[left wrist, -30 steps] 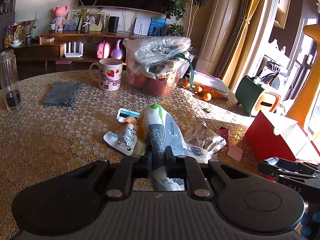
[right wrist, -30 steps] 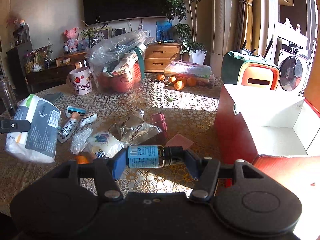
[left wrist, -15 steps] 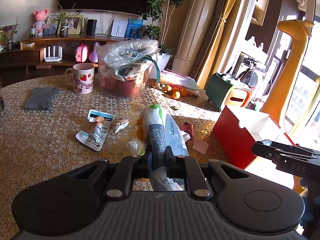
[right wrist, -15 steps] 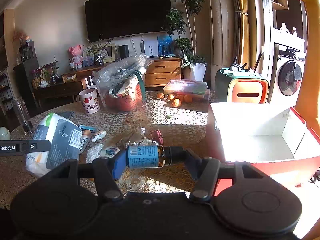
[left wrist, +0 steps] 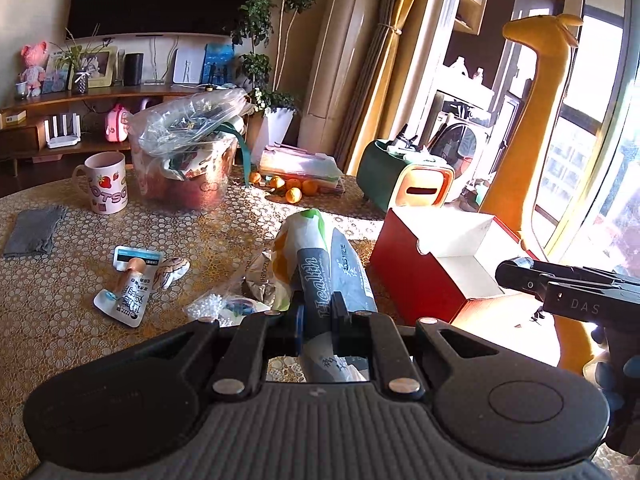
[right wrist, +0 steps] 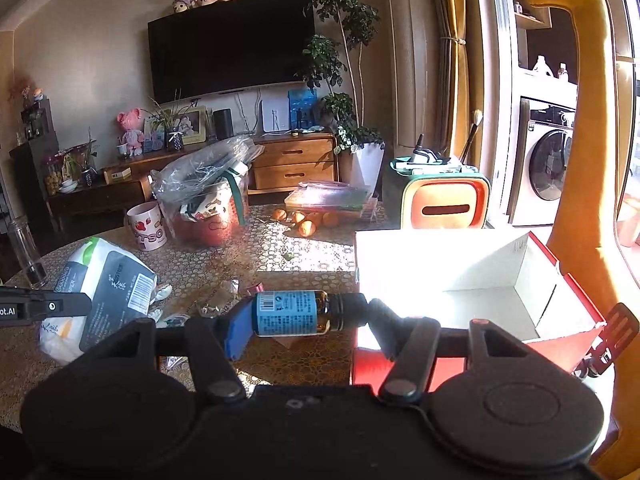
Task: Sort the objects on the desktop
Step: 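Carry the wipe pack and bottle with both tools over the red box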
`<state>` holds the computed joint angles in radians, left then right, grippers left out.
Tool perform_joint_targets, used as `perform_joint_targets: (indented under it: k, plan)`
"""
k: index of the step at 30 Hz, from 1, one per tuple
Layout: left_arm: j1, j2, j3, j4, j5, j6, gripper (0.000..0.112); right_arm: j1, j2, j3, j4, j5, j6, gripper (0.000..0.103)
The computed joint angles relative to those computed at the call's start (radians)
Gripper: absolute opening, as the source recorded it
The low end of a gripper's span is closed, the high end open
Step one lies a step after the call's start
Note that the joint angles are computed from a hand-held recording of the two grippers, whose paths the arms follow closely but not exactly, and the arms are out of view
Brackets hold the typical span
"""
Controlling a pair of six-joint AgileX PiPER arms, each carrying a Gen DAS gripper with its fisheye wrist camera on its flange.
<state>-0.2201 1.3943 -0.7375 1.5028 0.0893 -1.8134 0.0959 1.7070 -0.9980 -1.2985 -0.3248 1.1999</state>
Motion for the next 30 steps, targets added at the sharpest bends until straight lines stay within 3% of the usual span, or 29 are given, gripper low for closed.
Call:
perform_joint_targets:
  k: [9, 16, 25, 30]
  plan:
    - [-0.104, 0.121, -0.137, -0.160, 0.024, 0.168, 0.012, -0.111, 0.049, -0.063, -0.096, -0.031, 0.069, 0.060]
    - [-0.160, 0.232, -0.263, -0.364, 0.045, 0.386, 0.012, -0.172, 0.107, -0.135, -0.177, -0.041, 0.125, 0.060]
    - [-0.185, 0.375, -0.462, -0.773, 0.075, 0.844, 0.012, -0.213, 0.183, -0.224, -0.268, -0.043, 0.193, 0.060]
    - [-0.193, 0.468, -0.600, -1.072, 0.109, 1.148, 0.012, -0.233, 0.231, -0.282, -0.324, -0.037, 0.239, 0.060]
